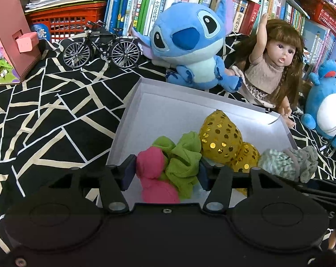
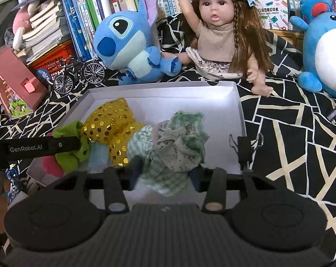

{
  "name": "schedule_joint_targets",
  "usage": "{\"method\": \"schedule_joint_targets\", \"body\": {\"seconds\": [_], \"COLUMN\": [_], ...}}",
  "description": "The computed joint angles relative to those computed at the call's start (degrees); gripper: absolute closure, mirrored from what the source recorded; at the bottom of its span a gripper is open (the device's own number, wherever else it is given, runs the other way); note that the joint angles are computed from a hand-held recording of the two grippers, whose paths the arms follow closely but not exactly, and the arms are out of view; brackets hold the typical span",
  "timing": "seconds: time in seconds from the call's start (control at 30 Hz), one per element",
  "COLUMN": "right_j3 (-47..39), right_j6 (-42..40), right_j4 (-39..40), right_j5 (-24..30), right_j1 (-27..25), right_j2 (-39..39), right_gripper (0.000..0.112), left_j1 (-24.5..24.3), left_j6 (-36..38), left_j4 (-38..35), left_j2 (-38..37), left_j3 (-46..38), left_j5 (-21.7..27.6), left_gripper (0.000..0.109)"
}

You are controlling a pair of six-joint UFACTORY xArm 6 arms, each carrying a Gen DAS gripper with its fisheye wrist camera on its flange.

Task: Organize soft objects
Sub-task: 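Carry the scrunchie with the left tool into the box while the right tool carries the cloth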

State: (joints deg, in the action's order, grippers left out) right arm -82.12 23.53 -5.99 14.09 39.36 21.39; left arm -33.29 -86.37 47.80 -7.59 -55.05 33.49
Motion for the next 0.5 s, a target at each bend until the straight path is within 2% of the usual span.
{"method": "schedule_joint_targets", "body": {"seconds": [0.2, 0.37, 0.5], "right_j3": [2.0, 4.5, 6.6], "right_j6": [-0.2, -1.0, 0.9], "right_j4": [0.2, 1.2, -0.9], "right_j5": [-0.8, -2.3, -3.8], "right_j1": [-0.4, -0.6, -1.0], "right_j2": [-1.6, -3.6, -5.3], "right_gripper": [0.037, 0.033, 0.029], "left_j1": [-0.5, -1.4, -2.4], "left_j6": [-1.3, -4.1, -5.4], "left_j4": [1.1, 5.0, 7.1], "left_j2": [-1.4, -3.6, -4.8], "left_j3": [0.9, 1.9, 2.3], "left_j5": [0.6, 0.9, 1.6], "left_gripper": [0.043, 0.033, 0.031]}}
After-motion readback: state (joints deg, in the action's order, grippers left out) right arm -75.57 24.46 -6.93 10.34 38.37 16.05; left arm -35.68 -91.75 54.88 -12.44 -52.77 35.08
